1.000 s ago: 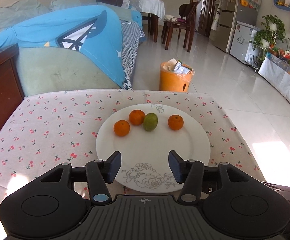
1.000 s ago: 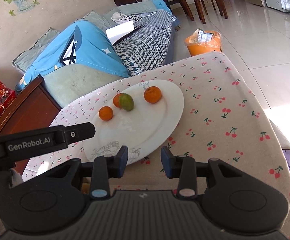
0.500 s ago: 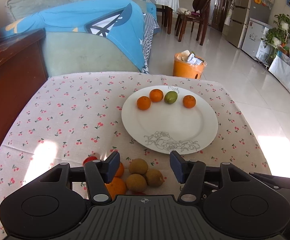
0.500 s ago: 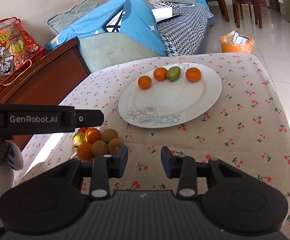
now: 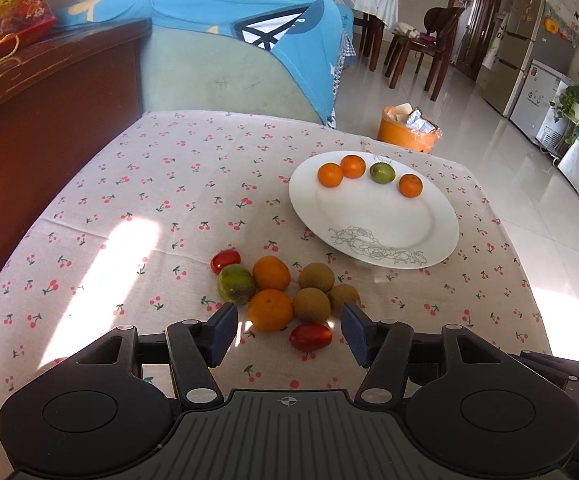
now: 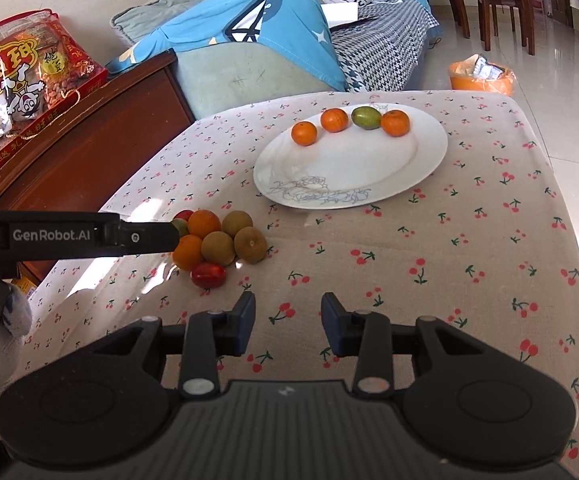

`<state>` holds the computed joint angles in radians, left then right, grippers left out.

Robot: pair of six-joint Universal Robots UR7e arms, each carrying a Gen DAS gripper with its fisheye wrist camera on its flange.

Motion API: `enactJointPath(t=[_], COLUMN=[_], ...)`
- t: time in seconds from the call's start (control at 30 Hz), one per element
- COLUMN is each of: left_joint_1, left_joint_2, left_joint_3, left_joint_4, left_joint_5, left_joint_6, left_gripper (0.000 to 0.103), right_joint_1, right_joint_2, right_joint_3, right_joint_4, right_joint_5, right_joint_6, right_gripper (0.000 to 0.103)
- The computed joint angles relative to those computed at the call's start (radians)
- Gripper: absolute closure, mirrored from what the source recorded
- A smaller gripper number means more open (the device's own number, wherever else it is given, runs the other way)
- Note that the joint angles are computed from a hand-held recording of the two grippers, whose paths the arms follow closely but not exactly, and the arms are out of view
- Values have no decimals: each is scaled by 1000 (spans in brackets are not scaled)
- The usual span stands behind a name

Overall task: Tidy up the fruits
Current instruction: 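Move both tools back toward the remaining fruit, right tool toward a red tomato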

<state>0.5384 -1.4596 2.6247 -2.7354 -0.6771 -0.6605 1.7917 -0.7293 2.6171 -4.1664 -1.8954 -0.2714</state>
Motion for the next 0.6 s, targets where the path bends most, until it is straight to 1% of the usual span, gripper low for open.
enactJointPath(t=[0.2, 0.3, 0.4, 0.5, 0.6], left_joint_1=[-5, 2, 6, 10, 5], left_joint_2=[-47, -51, -48, -50, -67], left_joint_3=[31, 45, 55, 63, 67], left_joint_4=[71, 49, 22, 1, 31], left_joint_5=[23, 26, 26, 39, 59], left_joint_6=[-61, -57, -49, -53, -73], left_gripper=[46, 48, 48, 51, 53], right_joint_1=[9, 5, -3, 7, 20], right_joint_2=[19, 35, 44, 64, 89], right_joint_3=[-2, -9, -14, -27, -55], right_joint_4=[-11, -31, -25, -20, -10], right_joint_5=[11, 21, 61, 86, 104], right_joint_6=[-21, -21, -28, -65, -101], right_gripper=[65, 67, 68, 68, 68])
